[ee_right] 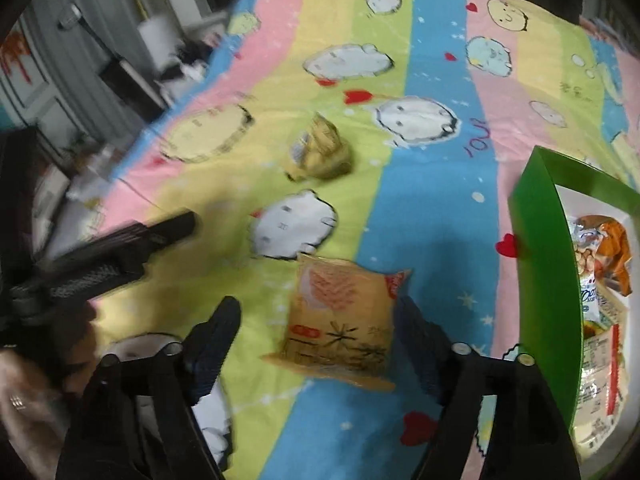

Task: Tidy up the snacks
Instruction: 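Grasp the yellow rice-cracker bag with the right tool, then lift and carry the yellow bag over the green box with the right tool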

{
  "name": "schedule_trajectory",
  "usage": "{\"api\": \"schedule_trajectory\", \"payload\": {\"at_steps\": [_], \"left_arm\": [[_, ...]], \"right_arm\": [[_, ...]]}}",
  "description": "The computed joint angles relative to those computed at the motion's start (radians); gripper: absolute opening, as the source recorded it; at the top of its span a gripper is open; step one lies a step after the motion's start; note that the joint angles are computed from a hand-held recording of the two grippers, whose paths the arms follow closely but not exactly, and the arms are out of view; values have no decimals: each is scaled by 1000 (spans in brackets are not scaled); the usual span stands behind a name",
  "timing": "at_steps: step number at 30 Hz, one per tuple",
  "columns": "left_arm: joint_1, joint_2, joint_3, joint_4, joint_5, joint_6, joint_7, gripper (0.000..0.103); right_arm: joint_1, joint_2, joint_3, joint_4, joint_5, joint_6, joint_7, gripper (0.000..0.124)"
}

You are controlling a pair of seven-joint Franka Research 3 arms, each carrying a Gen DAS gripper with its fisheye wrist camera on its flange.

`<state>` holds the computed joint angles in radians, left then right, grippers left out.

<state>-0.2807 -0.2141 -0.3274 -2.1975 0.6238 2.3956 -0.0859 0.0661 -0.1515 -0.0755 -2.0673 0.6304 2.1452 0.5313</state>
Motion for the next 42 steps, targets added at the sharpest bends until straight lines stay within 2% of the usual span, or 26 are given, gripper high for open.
{"api": "schedule_trajectory", "payload": {"at_steps": [1,4,6,10,13,16,21,23,27,31,35,42], "left_arm": [[-2,1,2,-1,-6,15,2,94],[-10,14,12,-3,-35,79,34,93],[-17,28,20,-1,-66,132,75,93],[-31,82,26,17,-124,241,145,83],[-52,142,30,54,-198,285,244,77],[-66,189,28,91,-237,288,294,76],[-79,233,34,116,-253,333,332,61],[-84,248,38,122,-223,361,321,48],[-106,263,39,177,-133,275,273,47],[-121,260,41,227,-26,242,225,46],[-132,266,38,289,63,227,211,45],[-196,366,40,486,191,134,243,46]], "right_arm": [[-4,-3,-10,10,18,-26,-5,80],[-16,-7,-20,13,49,-28,17,80],[-27,28,-30,47,76,-63,61,80],[-50,111,-24,109,106,-87,158,80],[-65,164,-16,151,107,-131,200,69],[-79,217,-5,196,91,-204,245,59],[-85,245,14,209,59,-241,266,56],[-86,247,19,211,61,-258,255,56],[-82,221,21,185,64,-233,228,53],[-93,187,8,178,114,-218,197,53],[-114,142,-17,172,200,-212,141,53],[-153,107,-61,187,313,-191,35,54]]}}
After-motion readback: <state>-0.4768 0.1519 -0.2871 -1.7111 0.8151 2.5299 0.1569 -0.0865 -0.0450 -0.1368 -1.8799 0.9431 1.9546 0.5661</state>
